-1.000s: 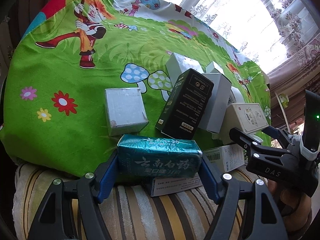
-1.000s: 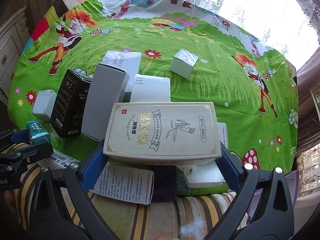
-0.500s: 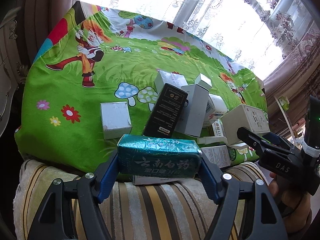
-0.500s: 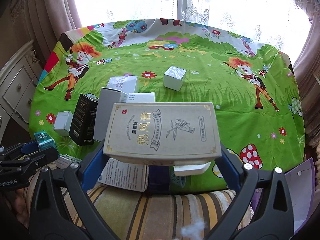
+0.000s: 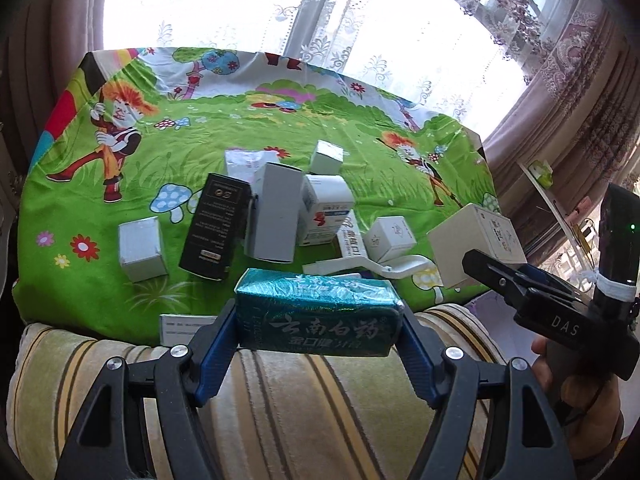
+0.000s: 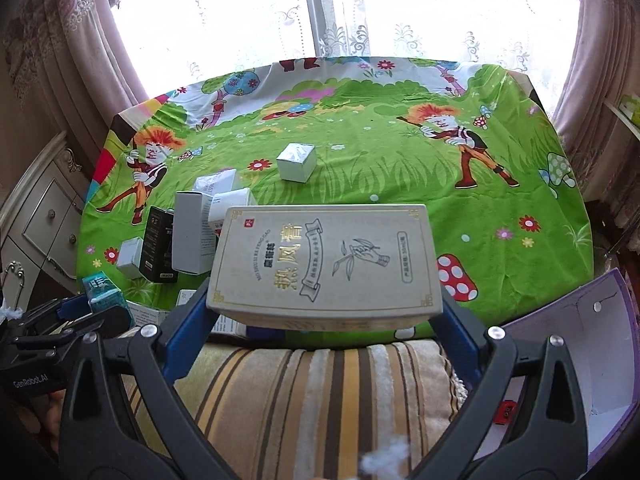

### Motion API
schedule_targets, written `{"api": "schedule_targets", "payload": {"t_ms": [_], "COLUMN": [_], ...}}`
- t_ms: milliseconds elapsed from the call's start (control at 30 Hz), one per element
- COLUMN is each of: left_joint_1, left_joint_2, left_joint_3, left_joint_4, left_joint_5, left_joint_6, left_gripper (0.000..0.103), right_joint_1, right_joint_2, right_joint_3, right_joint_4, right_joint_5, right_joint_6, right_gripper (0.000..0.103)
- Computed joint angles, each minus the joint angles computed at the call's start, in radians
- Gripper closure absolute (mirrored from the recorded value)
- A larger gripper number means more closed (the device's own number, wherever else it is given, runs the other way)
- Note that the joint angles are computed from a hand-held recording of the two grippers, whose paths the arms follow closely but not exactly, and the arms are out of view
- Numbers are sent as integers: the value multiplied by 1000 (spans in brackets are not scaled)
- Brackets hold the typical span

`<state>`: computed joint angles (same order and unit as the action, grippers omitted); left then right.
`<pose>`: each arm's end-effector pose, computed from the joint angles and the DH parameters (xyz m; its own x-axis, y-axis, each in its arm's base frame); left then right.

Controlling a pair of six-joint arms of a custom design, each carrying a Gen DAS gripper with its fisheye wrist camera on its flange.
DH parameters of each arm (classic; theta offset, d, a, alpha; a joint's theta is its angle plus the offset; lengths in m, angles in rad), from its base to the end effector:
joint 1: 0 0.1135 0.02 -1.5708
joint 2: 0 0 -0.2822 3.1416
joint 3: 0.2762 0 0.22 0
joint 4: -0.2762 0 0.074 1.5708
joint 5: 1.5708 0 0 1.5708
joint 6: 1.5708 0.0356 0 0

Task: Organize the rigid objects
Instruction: 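Carry both boxes into the purple box and open both grippers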

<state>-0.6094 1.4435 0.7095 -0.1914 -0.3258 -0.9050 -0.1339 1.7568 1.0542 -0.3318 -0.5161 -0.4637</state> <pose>0.2085 -0.1316 0.2101 -0.7069 -0.4152 -0.5726 -0.2777 0.9075 -0.3151 0.3256 -0.0261 0.2096 -0.7021 -0.2979 -0.6468 -0.5007 0.8524 0.1508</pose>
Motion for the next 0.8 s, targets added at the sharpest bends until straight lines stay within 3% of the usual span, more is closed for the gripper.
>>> {"api": "schedule_targets", "payload": {"t_ms": [367,800], "left_joint_1": [-170,-327], "left_joint_2": [197,434], "left_joint_3": [237,571], "left_joint_4": [-49,-165], "left_joint_5": [-1,21], "left_joint_6": [21,125], "left_gripper": [29,29], "right_joint_1": [-294,-560], "right_joint_2": [86,271], "right_joint_3": [135,336], "right_joint_4": [-176,-295], "right_joint_5": [-105,-77], "right_joint_6": [-181,-355], "right_gripper": [3,3]}}
